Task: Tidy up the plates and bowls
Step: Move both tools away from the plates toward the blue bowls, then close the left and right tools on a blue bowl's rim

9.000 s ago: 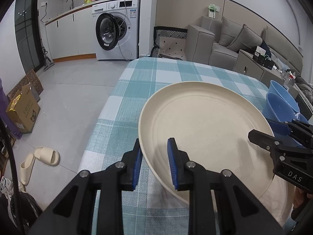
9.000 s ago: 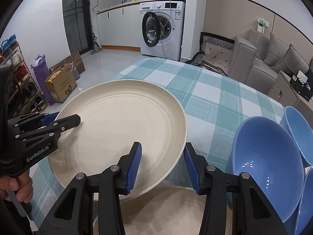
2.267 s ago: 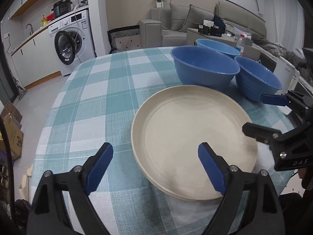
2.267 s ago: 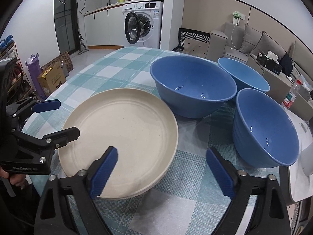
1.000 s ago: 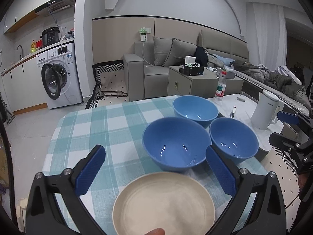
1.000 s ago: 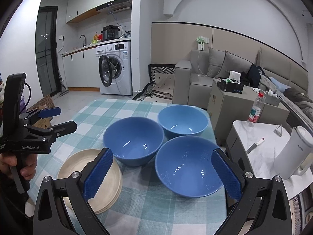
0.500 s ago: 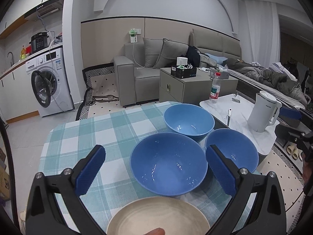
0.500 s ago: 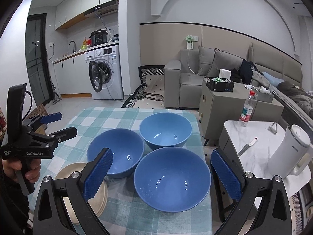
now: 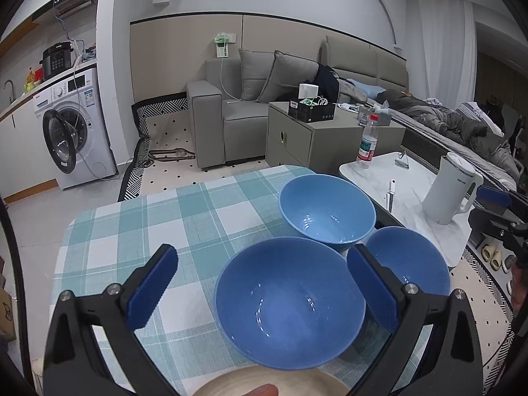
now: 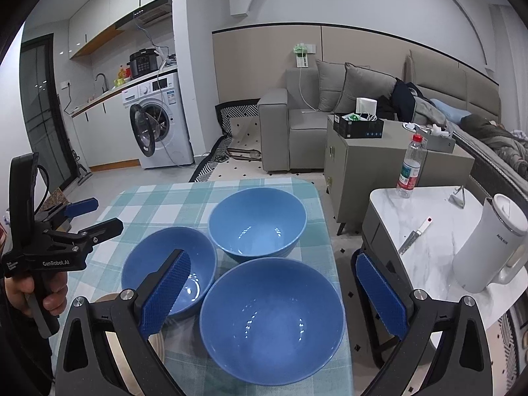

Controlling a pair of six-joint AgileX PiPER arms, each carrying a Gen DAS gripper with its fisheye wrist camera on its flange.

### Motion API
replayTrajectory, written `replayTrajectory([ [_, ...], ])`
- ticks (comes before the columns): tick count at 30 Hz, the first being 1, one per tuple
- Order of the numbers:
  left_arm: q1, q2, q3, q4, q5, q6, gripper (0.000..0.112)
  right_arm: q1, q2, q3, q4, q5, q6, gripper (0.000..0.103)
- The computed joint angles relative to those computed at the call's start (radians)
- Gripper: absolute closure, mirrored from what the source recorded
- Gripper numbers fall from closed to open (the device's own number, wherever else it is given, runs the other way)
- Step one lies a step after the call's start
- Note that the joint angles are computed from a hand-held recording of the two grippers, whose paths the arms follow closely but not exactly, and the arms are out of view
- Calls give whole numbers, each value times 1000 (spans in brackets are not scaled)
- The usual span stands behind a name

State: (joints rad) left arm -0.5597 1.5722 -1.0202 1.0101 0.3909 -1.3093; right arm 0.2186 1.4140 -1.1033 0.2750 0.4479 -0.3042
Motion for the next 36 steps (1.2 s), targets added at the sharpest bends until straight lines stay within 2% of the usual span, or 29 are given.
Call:
replayTrajectory([
  [4,40,44,-46,-90,-30,103,9,-3,53,-49,-29,10,33,1],
  [11,81,114,-138,-247,-32,273,9,-14,134,-130,-29,29,43,1],
  [17,102,158,-199,-339,-16,381,9,-19,166,-168,-29,41,45,1],
  [30,163,283,-377,-637,26,706,9,-46,308,-311,39,107,-5,1],
  [34,169,319,-420,-646,40,727,9,-59,356,-351,46,129,3,1],
  [36,177,337,-441,-695,41,786,9,-66,378,-368,55,134,-1,1],
])
